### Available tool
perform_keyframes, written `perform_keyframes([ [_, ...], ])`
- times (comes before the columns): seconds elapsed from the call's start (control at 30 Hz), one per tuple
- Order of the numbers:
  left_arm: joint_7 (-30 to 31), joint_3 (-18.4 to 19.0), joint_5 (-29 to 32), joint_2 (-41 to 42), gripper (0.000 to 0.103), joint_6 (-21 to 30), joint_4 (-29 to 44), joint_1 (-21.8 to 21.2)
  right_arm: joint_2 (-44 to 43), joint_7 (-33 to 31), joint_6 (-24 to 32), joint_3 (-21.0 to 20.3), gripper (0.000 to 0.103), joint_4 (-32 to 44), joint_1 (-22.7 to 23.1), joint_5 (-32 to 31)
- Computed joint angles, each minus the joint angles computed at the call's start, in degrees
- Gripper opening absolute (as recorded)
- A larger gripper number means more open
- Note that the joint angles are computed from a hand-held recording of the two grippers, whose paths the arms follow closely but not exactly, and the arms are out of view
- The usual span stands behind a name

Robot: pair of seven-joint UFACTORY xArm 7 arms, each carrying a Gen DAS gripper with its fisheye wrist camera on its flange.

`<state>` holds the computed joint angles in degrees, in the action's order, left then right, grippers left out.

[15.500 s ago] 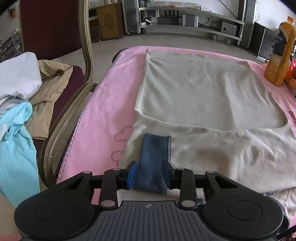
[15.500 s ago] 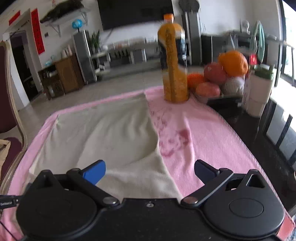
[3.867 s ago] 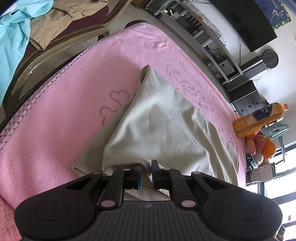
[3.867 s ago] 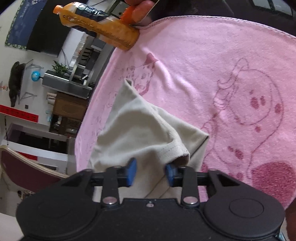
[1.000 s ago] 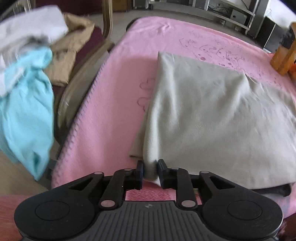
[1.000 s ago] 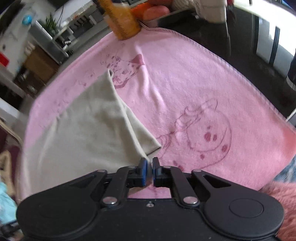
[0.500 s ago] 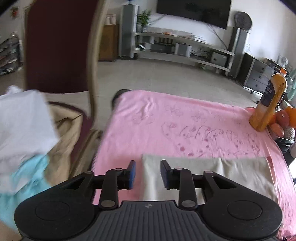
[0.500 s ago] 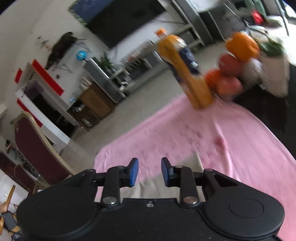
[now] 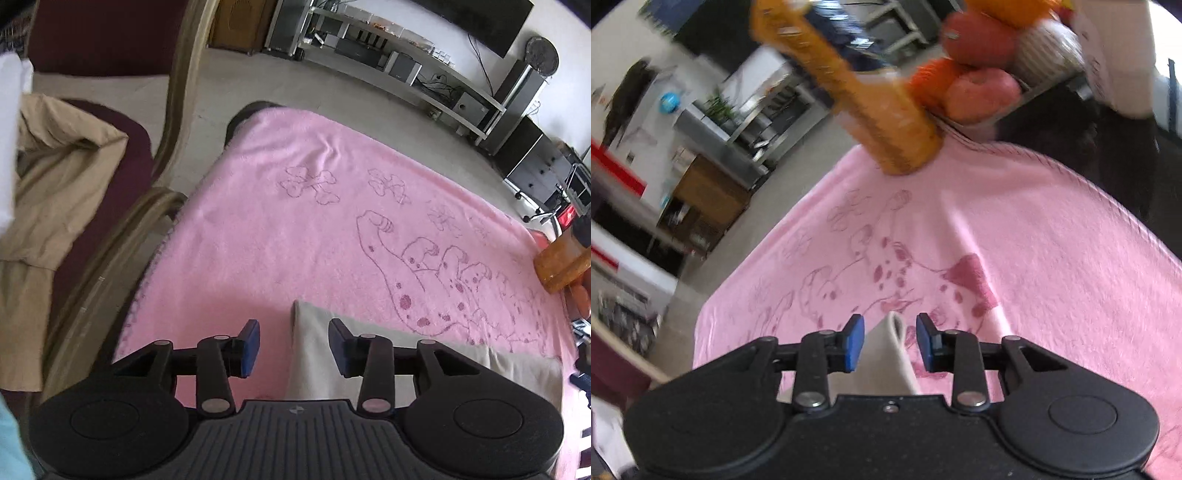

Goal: Fold clothes

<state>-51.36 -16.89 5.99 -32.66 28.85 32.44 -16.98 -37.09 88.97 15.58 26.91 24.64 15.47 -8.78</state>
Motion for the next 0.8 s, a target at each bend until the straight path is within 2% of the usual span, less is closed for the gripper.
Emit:
perform_keyframes([
  [0.13, 1.2, 1.0, -1.3, 3.6, 0.034, -1.4, 1.2, -1.0, 2.1, -0.4, -1.4, -1.8, 0.03, -1.0, 1.6, 1.7],
  [0.2, 1.2, 1.2, -1.7, 4.7, 0.016, -1.9, 1.6, -1.1, 2.6, -0.5, -2.9, -1.6, 0.023, -1.2, 1.2, 1.5],
  [0.27, 0.2, 0.5, -0.9, 5.5, 0.015, -2.6, 1.8, -0.4, 2.9, -0.4, -4.8, -1.1, 0.022, -1.4, 0.4, 1.2],
  [0.4, -3.2, -2.2, 3.3, 7.1, 0.002, -2.5, 2.7, 2.2, 6.4, -1.5, -7.4, -0.8, 0.022, -0.6, -0.9, 0.9],
  [0.43, -4.6, -3.6, 5.6, 7.5, 0.001, -1.5, 3.3, 3.3, 7.4, -1.8, -7.3, -0.5, 0.016, 0.0, -1.2, 0.6],
  [0.47, -5.6, -4.6, 7.8, 7.9, 0.001, -0.5, 4.0, 4.0, 8.5, -2.5, -7.0, -0.3, 0.003, 0.8, -1.7, 0.0],
  [0.57, -8.5, -8.2, 16.5, 9.7, 0.005, 3.7, 6.3, 5.7, 10.2, -3.9, 0.9, 3.6, 0.002, 5.3, -5.2, -5.6],
  [0.63, -9.7, -9.1, 21.5, 10.2, 0.015, 5.5, 6.9, 5.7, 11.0, -3.2, 4.4, 6.0, 0.002, 7.4, -7.1, -10.8],
  [0.67, -10.1, -8.5, 22.0, 10.0, 0.021, 6.0, 6.7, 5.1, 11.1, -2.7, 5.5, 6.6, 0.003, 7.9, -7.3, -12.9],
  [0.7, -11.2, -8.1, 22.5, 9.4, 0.033, 7.6, 6.7, 4.7, 10.6, -1.4, 8.0, 7.4, 0.003, 8.6, -7.6, -14.6],
  [0.73, -13.3, -8.6, 23.3, 8.4, 0.034, 10.6, 6.9, 4.8, 9.7, 0.4, 12.5, 8.6, 0.005, 9.6, -7.8, -15.8],
  [0.8, -17.7, -10.7, 25.7, 7.3, 0.016, 20.1, 8.8, 5.3, 6.3, 3.4, 17.3, 7.3, 0.009, 8.8, -5.6, -15.3],
])
